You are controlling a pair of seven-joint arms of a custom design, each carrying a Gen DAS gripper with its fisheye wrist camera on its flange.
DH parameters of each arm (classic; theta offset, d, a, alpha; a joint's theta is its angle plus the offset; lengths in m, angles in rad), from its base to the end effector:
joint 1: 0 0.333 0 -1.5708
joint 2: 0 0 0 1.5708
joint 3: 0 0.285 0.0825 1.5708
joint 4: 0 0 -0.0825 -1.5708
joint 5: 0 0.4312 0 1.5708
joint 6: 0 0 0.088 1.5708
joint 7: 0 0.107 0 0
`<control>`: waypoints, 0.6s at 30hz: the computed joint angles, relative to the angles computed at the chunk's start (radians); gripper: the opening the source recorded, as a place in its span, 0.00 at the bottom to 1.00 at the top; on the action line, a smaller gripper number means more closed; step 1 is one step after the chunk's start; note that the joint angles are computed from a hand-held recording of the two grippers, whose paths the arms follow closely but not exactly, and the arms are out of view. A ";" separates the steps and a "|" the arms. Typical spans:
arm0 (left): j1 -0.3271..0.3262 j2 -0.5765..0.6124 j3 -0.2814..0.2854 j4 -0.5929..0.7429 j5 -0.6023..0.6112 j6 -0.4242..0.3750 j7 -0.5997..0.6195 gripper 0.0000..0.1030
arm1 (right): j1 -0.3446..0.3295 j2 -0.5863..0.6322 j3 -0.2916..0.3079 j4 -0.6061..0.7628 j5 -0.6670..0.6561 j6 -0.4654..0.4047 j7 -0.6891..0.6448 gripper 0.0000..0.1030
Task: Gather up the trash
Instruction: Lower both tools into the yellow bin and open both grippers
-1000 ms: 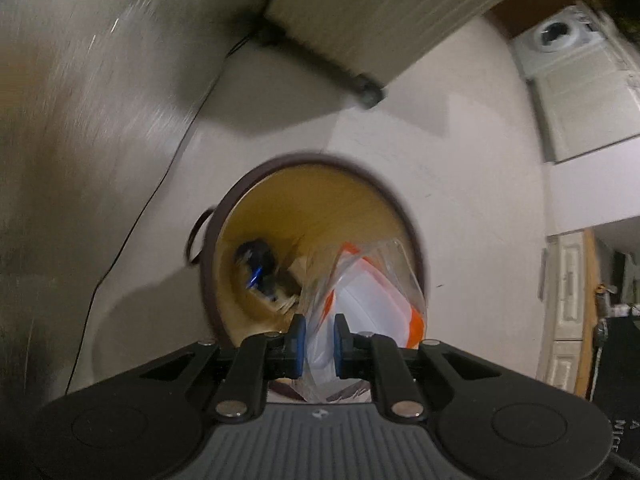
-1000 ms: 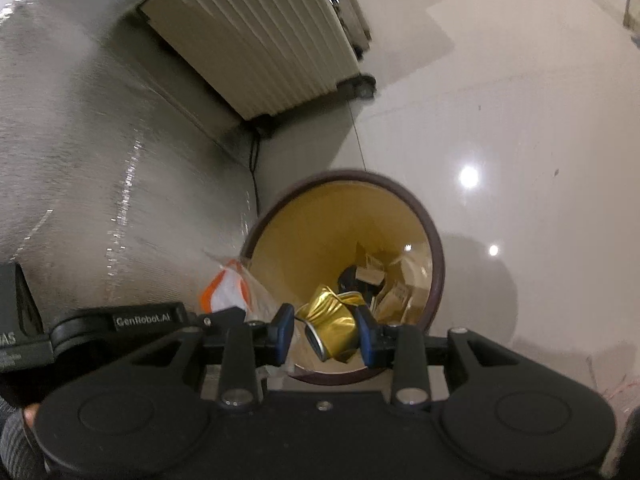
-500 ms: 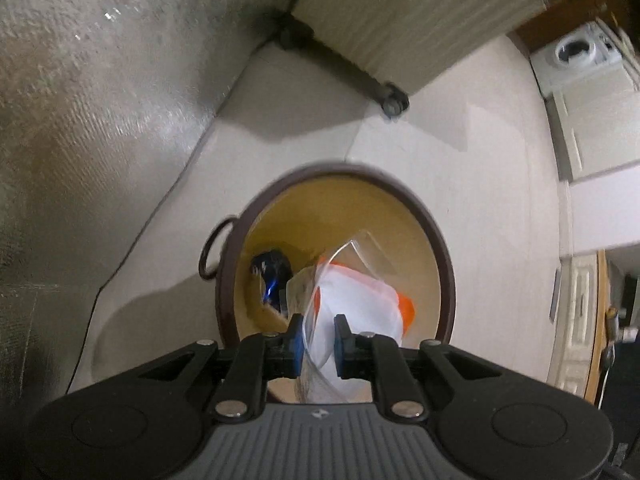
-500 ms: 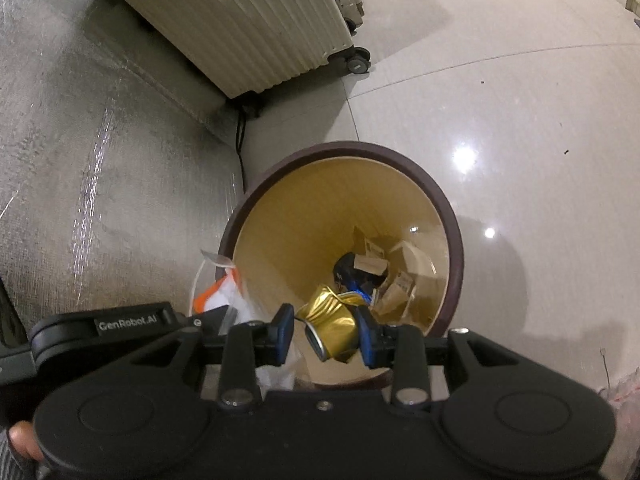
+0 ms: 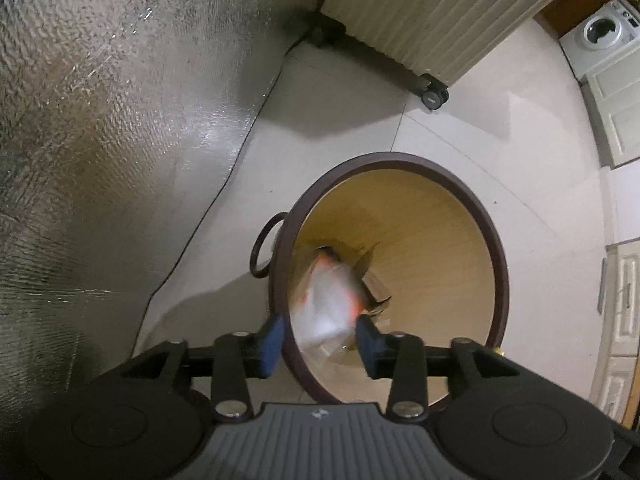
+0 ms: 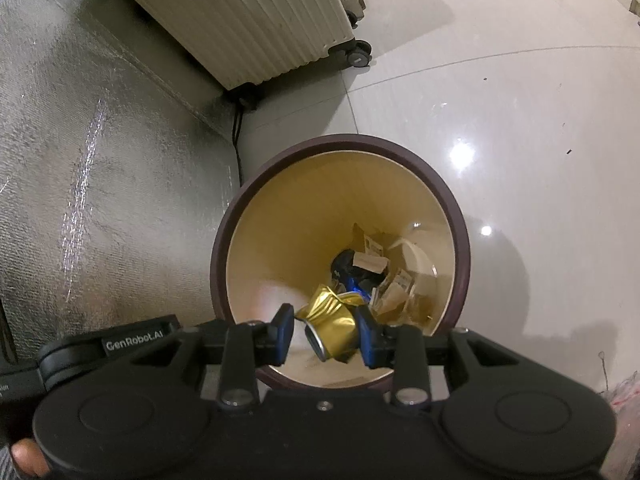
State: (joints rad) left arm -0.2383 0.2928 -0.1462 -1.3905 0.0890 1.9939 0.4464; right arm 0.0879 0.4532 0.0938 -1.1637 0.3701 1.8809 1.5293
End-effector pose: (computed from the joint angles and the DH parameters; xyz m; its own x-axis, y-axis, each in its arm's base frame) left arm 0.6696 -0.2508 0.5426 0.6261 -0.7358 0.2579 -0.7188 -0.6729 -0.1749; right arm 0.7320 0.1462 0.5426 0.1815 -0.9031 -0.3891 -0.9636 -0.0844 -0.2536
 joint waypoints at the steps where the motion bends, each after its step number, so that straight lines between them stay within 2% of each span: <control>1: -0.001 0.004 0.000 0.009 0.005 -0.014 0.012 0.45 | -0.001 0.004 0.000 0.005 0.000 -0.005 0.000 0.33; 9: -0.021 0.060 0.002 0.108 0.051 -0.128 0.106 0.55 | 0.005 0.023 -0.004 0.024 -0.037 -0.035 0.004 0.38; 14: -0.031 0.076 0.004 0.139 0.052 -0.166 0.138 0.61 | 0.004 0.019 -0.004 0.020 -0.044 -0.040 -0.014 0.42; 18: -0.034 0.080 0.007 0.154 0.056 -0.196 0.151 0.71 | 0.012 0.002 -0.010 0.005 -0.075 -0.037 -0.037 0.42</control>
